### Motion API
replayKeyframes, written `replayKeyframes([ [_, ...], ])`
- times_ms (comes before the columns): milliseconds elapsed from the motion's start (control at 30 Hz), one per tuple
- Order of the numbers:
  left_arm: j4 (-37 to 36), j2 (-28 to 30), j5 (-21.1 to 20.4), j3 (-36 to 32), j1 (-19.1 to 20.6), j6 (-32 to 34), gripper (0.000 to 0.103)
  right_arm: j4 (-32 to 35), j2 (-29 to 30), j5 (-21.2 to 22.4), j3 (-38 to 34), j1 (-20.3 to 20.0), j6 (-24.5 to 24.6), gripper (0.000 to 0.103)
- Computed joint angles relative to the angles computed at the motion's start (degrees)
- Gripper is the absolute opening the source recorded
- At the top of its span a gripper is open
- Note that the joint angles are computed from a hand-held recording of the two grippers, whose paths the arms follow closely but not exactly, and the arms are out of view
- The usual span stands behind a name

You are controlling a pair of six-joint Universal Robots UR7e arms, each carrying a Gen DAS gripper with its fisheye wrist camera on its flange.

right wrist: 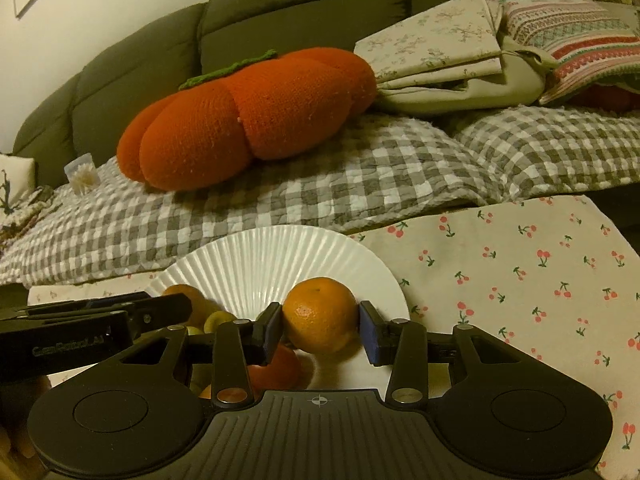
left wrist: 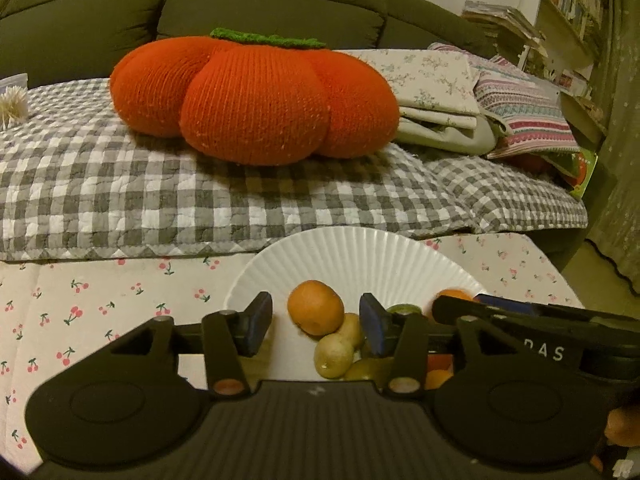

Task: Organize fruits

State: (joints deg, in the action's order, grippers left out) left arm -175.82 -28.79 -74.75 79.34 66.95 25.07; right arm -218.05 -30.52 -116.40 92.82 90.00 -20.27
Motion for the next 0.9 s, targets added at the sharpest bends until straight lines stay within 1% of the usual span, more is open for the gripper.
replayKeyframes([
  [67, -0.3, -0.4, 0.1, 0.5, -0.2, -0.7, 0.048, -0.8, -0.1, 0.2, 0.1, 0.1, 0.6, 0.051],
  [167, -0.6, -1.1, 0.2, 1.4, -0.6, -1.5, 0.050, -1.8, -0.5, 0.4, 0.4, 0.6, 1.0, 0.051],
  [233, -1.3, -1.7, 0.6, 2.5, -1.0, -1.7, 0.057, -2.0, -0.7, 0.0, 0.5, 1.1, 1.5, 0.051],
  [267, -1.8, -1.9, 1.0, 3.2, -1.2, -1.7, 0.059, -1.9, -0.9, -0.6, 0.6, 1.4, 2.0, 0.051],
  [333, -2.7, -2.6, 2.7, 4.6, -2.0, -1.1, 0.061, -1.5, -1.1, -1.8, 1.0, 1.8, 3.0, 0.051],
  [400, -3.9, -3.4, 5.5, 6.3, -3.0, -0.3, 0.065, -1.0, -1.5, -2.9, 1.6, 2.3, 4.0, 0.051],
  [467, -5.2, -4.5, 7.7, 8.2, -3.8, -0.2, 0.070, 0.2, -2.1, -4.9, 2.2, 3.2, 5.3, 0.052],
  [533, -5.4, -6.0, 9.2, 10.3, -4.6, -1.1, 0.077, 2.4, -3.1, -6.9, 3.0, 4.2, 7.0, 0.055],
  [567, -5.2, -7.0, 10.0, 11.4, -5.0, -1.6, 0.077, 3.8, -3.7, -8.0, 3.4, 4.8, 7.8, 0.057],
  [633, -4.7, -8.7, 11.9, 13.4, -5.8, -2.9, 0.078, 6.5, -4.8, -10.5, 4.3, 6.2, 8.7, 0.058],
  [700, -4.4, -10.8, 13.4, 15.7, -6.5, -3.2, 0.079, 8.5, -6.0, -12.8, 5.5, 7.9, 7.6, 0.058],
  [733, -4.7, -12.0, 14.2, 17.2, -7.0, -3.2, 0.082, 9.3, -6.6, -13.8, 6.1, 8.8, 7.1, 0.060],
  [767, -5.4, -13.2, 15.3, 18.9, -7.5, -2.9, 0.084, 10.2, -7.3, -15.2, 6.9, 9.8, 6.9, 0.065],
  [800, -6.4, -14.2, 16.5, 20.3, -8.1, -2.6, 0.089, 10.9, -8.0, -16.2, 7.7, 10.7, 7.1, 0.071],
  [833, -7.3, -15.4, 17.9, 22.1, -8.7, -2.5, 0.094, 10.9, -8.8, -16.8, 8.8, 11.4, 7.3, 0.073],
  [900, -8.1, -17.9, 19.9, 25.3, -9.7, -3.3, 0.095, 11.3, -10.6, -17.0, 11.5, 12.7, 8.5, 0.079],
])
